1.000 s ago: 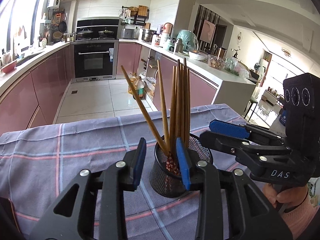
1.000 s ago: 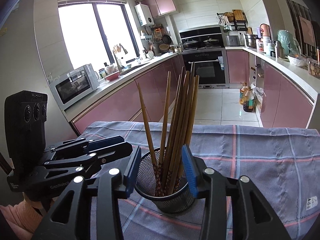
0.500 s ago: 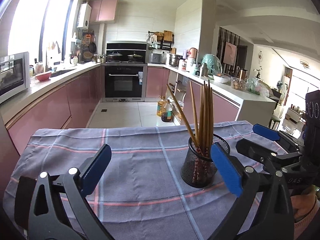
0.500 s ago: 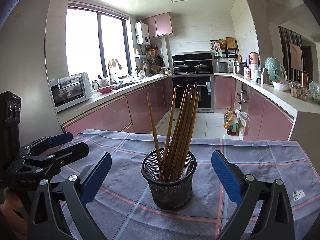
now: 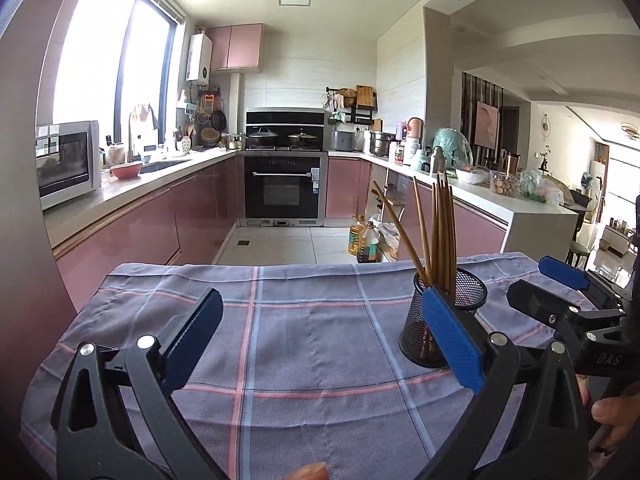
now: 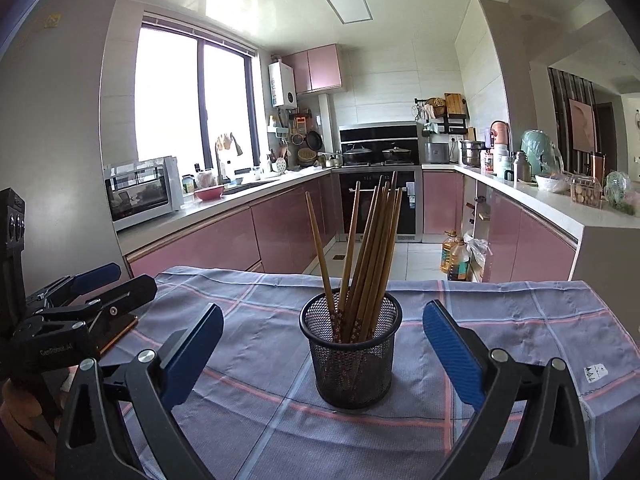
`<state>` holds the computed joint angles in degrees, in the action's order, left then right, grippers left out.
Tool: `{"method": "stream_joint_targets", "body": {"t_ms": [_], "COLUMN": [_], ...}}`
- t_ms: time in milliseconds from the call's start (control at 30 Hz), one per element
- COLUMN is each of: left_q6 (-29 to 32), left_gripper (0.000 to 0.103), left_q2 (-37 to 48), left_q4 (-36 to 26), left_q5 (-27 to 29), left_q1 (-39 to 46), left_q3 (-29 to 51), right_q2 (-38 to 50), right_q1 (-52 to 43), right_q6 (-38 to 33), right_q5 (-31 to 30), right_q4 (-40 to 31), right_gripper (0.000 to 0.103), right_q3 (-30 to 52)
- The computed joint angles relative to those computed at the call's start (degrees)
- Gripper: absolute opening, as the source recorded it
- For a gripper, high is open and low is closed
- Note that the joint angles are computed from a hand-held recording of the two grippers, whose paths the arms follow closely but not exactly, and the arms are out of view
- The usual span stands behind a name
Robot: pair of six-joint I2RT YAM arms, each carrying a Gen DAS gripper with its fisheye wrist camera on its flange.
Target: Organize utensils
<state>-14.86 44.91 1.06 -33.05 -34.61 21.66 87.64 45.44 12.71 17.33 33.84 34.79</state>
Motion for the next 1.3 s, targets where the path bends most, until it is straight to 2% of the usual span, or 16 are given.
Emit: {"method": "stream_joint_targets", "body": {"t_ms": [200,533,1300], "left_q6": [-0.52,-0.41,-0.21], "left_gripper": [0.098,0.098,0.098], "left_q2": [-4.14,-6.20,-6.77], "left_q4": [-2.51,-4.01,-3.70], "left_q5": [-3.29,-7.59,-10.07], "left_q1": [-1.94,-4.99,-6.45], "left_q3": [-1.05,-1.52,-2.07], "right_q2": [0.00,-0.05,-0.39], "right_q1": [1.56,2.84,2.74], "right_q6": [0.18,-0.05,-0.14], "right_q5": [2.00,3.98,4.53], "right_q4": [0.50,2.89,5.10], "right_gripper": [0.097,0.097,0.097], "right_q3": [-0.54,-1.83,-3.29]}}
